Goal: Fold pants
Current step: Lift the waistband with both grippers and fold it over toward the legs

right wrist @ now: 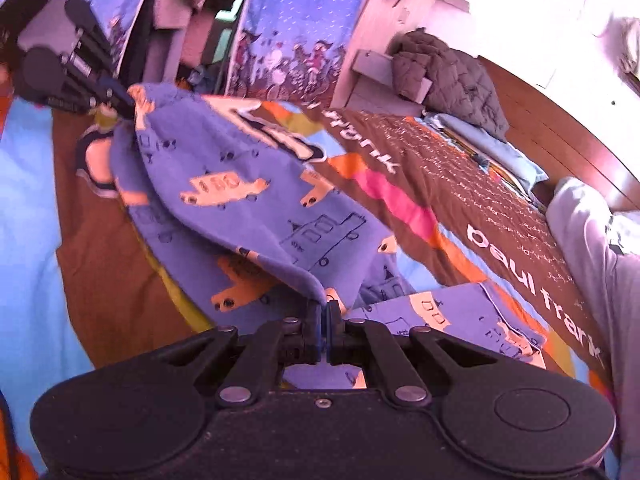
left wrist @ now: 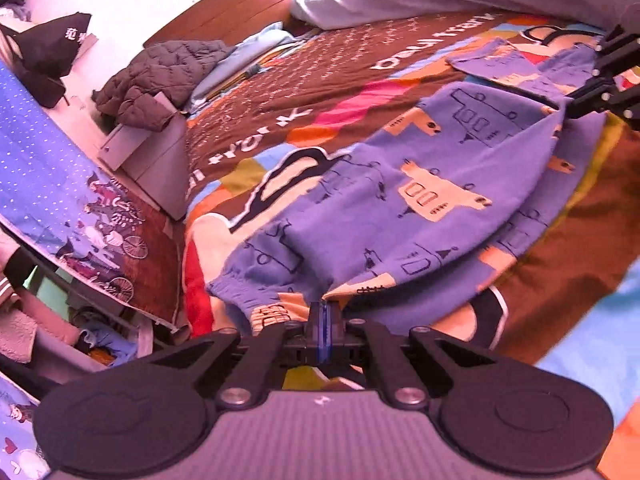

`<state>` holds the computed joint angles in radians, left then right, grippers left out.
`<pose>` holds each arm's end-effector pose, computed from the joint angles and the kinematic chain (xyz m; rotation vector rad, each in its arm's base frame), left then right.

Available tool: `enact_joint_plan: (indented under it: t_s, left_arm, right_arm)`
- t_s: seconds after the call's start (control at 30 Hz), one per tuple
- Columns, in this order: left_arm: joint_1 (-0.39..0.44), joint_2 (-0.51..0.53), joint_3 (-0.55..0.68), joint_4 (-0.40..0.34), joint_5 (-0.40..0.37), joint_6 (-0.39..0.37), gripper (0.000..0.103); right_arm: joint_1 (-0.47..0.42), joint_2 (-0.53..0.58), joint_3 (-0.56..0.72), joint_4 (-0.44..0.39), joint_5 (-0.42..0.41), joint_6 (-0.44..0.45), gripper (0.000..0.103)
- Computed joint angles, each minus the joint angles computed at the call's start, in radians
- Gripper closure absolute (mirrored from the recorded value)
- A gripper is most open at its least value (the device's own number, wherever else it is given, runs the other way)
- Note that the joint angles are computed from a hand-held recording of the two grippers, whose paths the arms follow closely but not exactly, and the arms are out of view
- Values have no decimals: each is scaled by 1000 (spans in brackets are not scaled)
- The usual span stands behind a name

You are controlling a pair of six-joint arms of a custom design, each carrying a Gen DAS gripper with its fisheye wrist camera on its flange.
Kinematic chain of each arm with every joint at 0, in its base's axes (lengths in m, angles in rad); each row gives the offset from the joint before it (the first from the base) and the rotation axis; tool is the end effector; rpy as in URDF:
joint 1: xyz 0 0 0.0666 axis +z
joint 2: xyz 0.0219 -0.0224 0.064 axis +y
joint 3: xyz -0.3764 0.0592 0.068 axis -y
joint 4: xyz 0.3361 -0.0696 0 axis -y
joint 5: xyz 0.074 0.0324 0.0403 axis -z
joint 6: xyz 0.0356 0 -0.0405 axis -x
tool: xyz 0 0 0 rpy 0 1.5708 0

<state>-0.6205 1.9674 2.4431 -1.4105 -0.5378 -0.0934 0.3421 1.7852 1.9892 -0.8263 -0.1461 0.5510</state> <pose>0.4910 -0.3290 0.5212 0.6252 2.2902 0.4263 0.5506 0.2012 0.4882 -1.0173 1.9346 0.0421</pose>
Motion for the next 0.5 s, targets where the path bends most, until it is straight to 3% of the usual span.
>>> enact_joint_plan:
  t_s: [0.1, 0.3, 0.5]
  left_arm:
    - [3, -25, -43, 25, 12, 9, 103]
    - [33, -67, -95, 71, 80, 84, 103]
    - [44, -73, -116, 59, 96, 83, 101]
  right_arm:
    - [-2, 3, -4, -5, -2, 10, 103]
    - [-8, -45, -68, 73, -15, -7, 103]
    - [-5, -41, -78, 27, -11, 43, 103]
